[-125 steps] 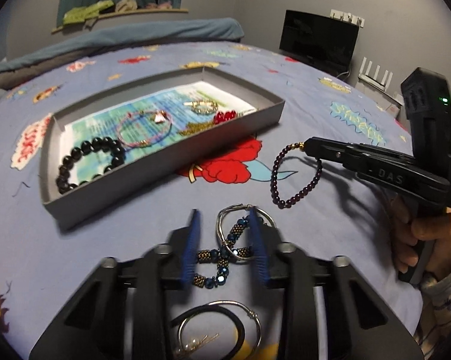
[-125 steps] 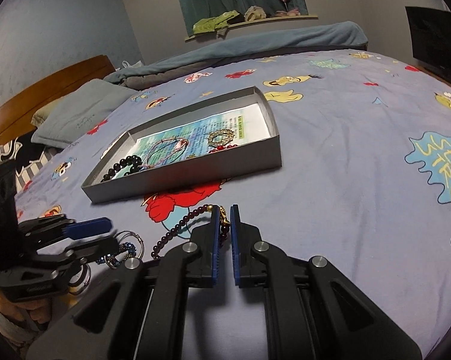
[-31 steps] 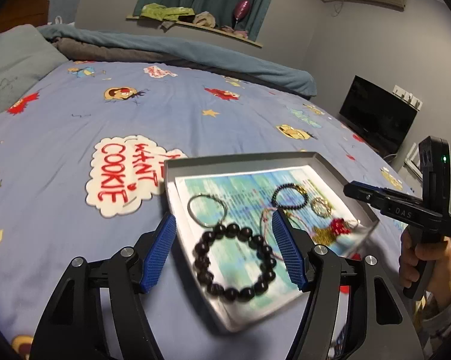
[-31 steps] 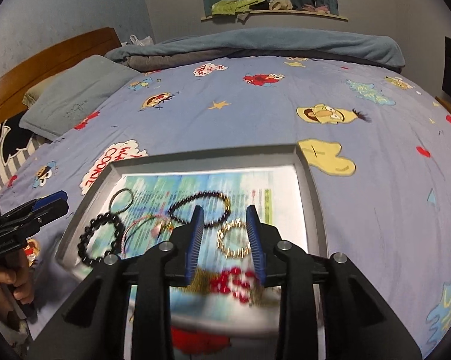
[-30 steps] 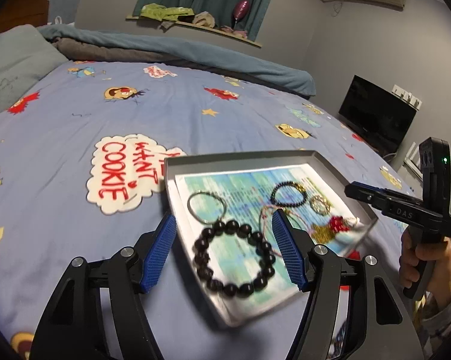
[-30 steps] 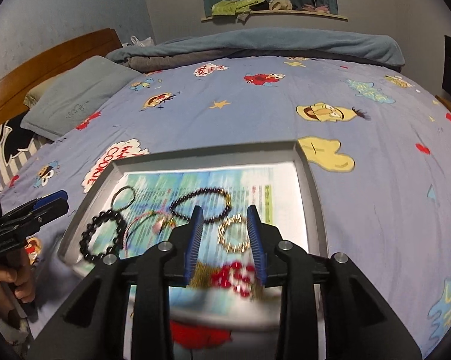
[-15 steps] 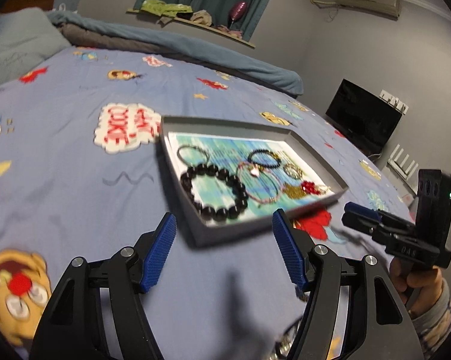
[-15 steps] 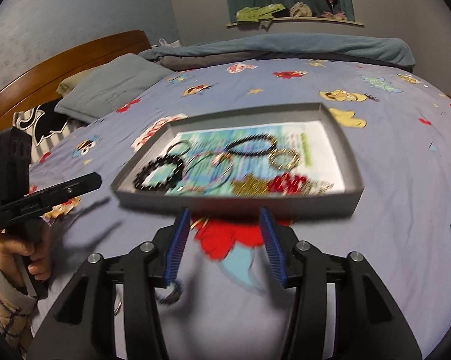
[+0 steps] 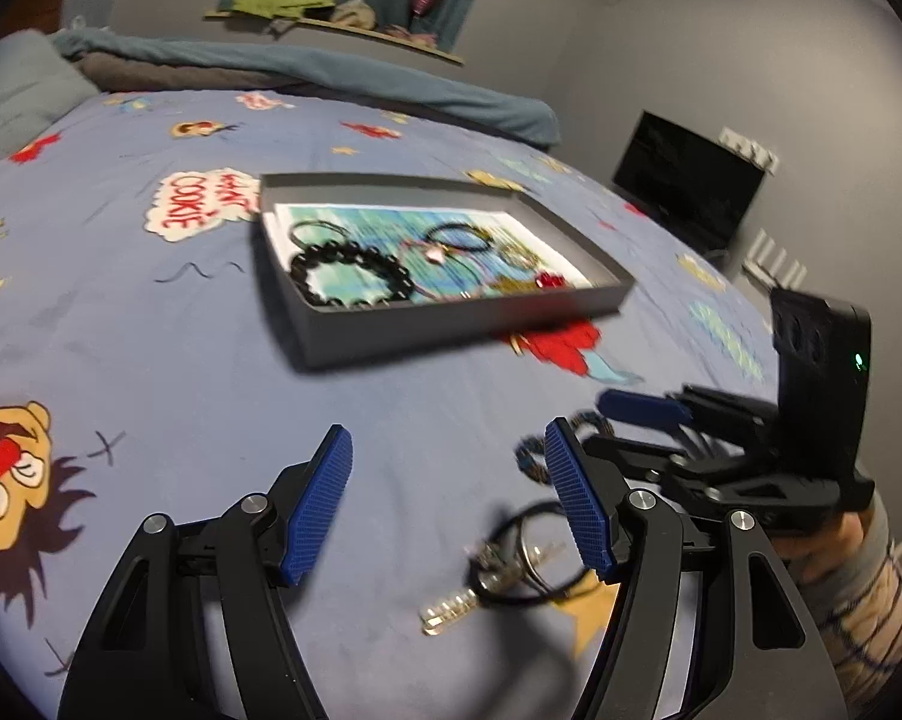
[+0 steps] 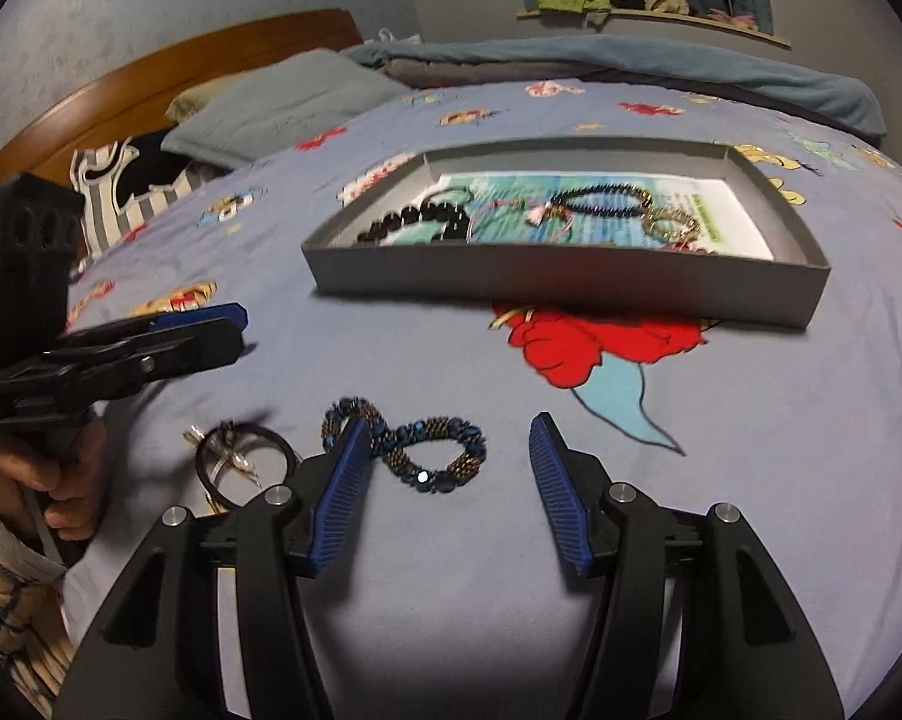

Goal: Organize jewelry
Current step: 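Grasp the blue beaded bracelet with the right tool while the left tool grasps the black hair tie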

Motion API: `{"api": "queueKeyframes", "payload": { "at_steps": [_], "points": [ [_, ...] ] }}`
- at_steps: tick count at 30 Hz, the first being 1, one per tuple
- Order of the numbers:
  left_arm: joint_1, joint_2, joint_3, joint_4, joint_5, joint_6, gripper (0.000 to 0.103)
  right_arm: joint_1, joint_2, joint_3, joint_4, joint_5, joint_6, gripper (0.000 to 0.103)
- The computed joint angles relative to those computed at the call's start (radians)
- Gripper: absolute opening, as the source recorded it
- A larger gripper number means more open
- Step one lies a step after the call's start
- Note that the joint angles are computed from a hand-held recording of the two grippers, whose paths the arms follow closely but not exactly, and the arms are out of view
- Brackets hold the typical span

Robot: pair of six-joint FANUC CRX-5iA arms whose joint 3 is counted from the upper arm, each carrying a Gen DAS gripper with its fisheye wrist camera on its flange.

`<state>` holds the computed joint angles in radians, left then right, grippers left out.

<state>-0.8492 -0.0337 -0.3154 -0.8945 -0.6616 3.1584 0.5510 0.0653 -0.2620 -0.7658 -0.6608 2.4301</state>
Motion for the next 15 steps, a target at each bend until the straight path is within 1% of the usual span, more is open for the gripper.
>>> {"api": "queueKeyframes", "payload": {
  "at_steps": [1,2,3,4,5,7,9,11,15],
  "points": [
    [0.007,0.003,-0.001,0.018,0.016,-0.027,0.067,0.005,-0.001,-0.004,0.003,0.006,-0.001,0.042],
    [0.012,0.004,-0.004,0.033,0.035,-0.055,0.067,0.003,-0.001,-0.004,0.001,0.005,0.0,0.026],
    [0.016,0.003,-0.007,0.046,0.051,-0.08,0.067,-0.001,0.0,-0.003,-0.005,0.005,0.0,0.02],
    [0.017,0.002,-0.009,0.051,0.057,-0.092,0.067,-0.01,0.0,-0.001,-0.021,-0.001,0.01,0.018],
    [0.02,0.001,-0.012,0.064,0.071,-0.114,0.067,-0.021,0.0,0.001,-0.035,-0.006,0.018,0.012],
    [0.031,0.0,-0.021,0.097,0.096,-0.16,0.067,-0.035,-0.003,0.002,-0.055,0.002,0.02,0.008],
    [0.04,0.0,-0.029,0.128,0.111,-0.194,0.066,-0.052,0.0,0.007,-0.071,0.003,0.016,0.008],
    [0.053,-0.003,-0.04,0.16,0.134,-0.228,0.059,-0.067,0.005,0.014,-0.087,-0.007,0.021,0.008],
    [0.076,-0.002,-0.055,0.222,0.162,-0.301,0.039,-0.063,0.008,0.017,-0.078,-0.006,0.012,0.008]
  ]
}}
